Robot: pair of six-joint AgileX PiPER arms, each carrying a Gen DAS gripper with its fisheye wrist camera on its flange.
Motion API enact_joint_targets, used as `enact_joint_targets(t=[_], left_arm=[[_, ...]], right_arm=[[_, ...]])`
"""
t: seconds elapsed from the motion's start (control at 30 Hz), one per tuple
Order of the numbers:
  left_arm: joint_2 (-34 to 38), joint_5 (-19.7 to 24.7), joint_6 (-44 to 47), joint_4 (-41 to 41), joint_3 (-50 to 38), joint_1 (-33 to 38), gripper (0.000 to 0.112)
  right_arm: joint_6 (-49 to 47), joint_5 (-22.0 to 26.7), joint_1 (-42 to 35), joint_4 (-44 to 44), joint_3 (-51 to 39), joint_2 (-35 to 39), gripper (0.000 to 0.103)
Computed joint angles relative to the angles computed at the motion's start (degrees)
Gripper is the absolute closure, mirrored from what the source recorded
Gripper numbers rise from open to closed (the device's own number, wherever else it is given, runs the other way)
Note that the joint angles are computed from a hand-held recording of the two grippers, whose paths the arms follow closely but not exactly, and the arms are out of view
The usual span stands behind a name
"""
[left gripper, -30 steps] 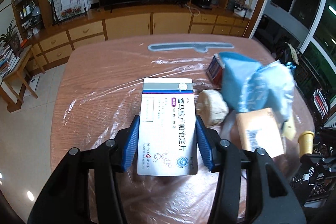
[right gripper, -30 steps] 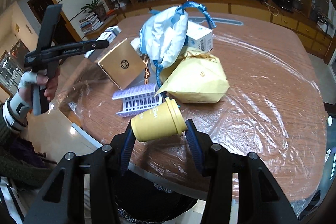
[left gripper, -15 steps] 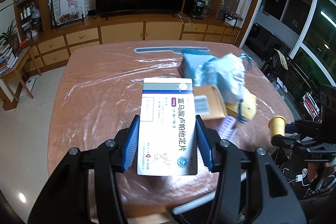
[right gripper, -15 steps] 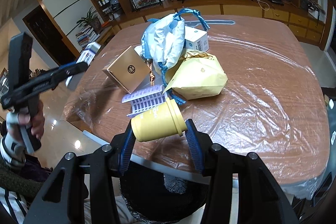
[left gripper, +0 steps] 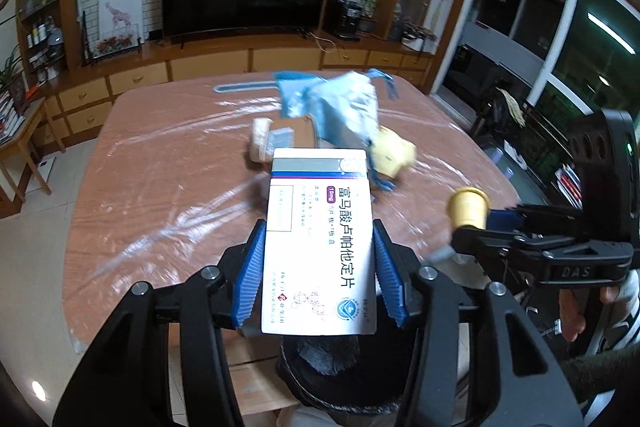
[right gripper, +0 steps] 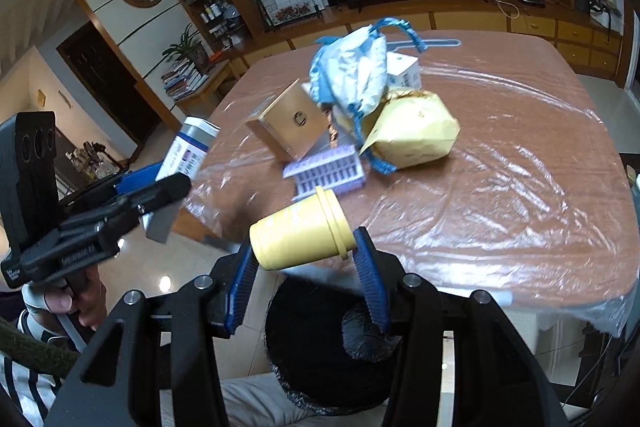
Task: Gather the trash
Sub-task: 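Carry the yellow cup and white box with both tools over the black trash bin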
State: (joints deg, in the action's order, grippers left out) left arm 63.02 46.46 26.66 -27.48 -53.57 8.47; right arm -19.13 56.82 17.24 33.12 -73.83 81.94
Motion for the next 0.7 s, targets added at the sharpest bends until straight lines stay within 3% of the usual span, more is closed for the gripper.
enact_joint_targets(t=[0.4,0.7], left_arm=[[-6.62,3.31,-1.08,3.55,6.24,-7.09,0.06],[-5.5,3.54,-1.83,6.98,9.23,-10.81,0.06]], right_arm=[[-1.7,2.1,-0.33,-0.16,7.25,-5.53,0.056],[-2.99,3.66,-0.54,-1.81,12.13,-6.7,0.056]])
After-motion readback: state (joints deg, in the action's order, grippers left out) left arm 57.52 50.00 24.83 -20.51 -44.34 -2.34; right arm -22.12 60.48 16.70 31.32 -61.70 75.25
